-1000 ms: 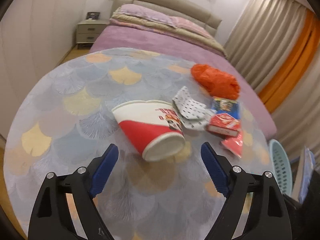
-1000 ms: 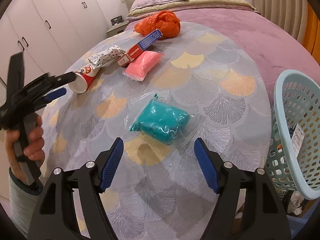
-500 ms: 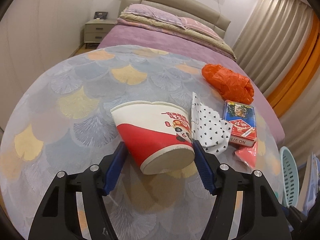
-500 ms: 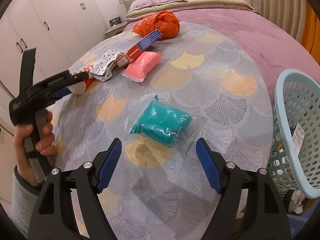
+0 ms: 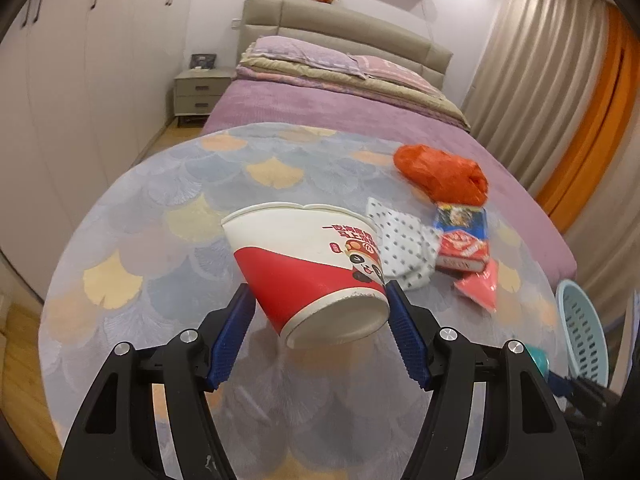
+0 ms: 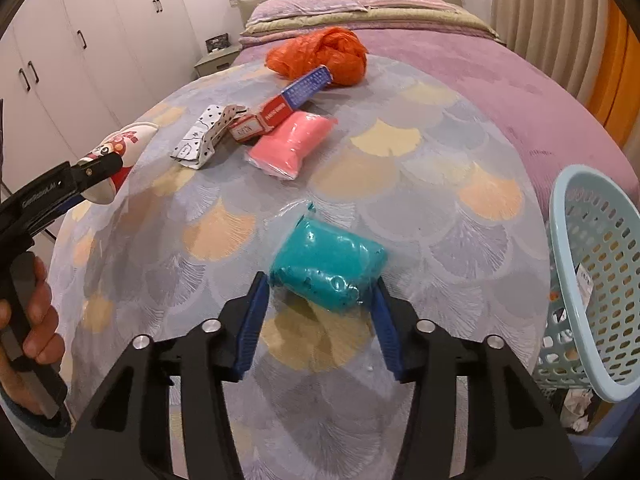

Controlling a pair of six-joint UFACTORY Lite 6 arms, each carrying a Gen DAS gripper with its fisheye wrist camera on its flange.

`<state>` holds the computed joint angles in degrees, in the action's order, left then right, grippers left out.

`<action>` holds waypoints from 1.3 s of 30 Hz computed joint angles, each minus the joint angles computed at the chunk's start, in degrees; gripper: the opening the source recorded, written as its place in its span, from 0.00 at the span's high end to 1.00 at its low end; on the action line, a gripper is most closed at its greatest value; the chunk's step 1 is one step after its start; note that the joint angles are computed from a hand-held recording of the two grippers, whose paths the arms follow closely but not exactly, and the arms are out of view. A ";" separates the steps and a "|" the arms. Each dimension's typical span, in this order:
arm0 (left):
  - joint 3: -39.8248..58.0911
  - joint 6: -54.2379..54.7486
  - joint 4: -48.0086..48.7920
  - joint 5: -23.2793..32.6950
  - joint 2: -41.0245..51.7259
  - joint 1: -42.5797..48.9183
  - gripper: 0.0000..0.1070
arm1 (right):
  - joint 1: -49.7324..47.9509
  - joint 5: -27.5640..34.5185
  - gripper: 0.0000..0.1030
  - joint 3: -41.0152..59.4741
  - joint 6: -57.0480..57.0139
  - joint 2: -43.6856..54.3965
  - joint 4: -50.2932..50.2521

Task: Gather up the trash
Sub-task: 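Grasp the red-white paper cup with the left tool while the right tool grasps the teal bag, then carry the cup and teal bag over the basket and open both tools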

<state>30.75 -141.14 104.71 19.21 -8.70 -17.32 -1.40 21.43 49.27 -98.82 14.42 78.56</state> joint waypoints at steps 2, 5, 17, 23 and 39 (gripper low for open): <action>-0.05 1.75 -2.18 0.97 -0.21 -2.40 0.40 | -0.40 1.22 0.62 -0.22 0.17 -0.39 -0.28; 0.10 6.73 -8.41 2.77 -1.90 -6.81 0.40 | -1.91 4.21 0.83 -0.22 2.52 -1.54 -3.33; 12.64 23.98 -23.84 15.96 -1.61 -27.29 0.40 | -13.51 14.76 0.83 0.56 4.62 -8.79 -7.11; 26.38 29.78 -23.65 16.19 8.17 -31.52 0.40 | -22.96 20.10 0.83 5.67 5.76 -9.04 -8.50; 70.35 52.97 -38.69 10.48 46.19 -34.57 0.40 | -40.48 23.58 0.83 31.89 14.86 11.81 -13.39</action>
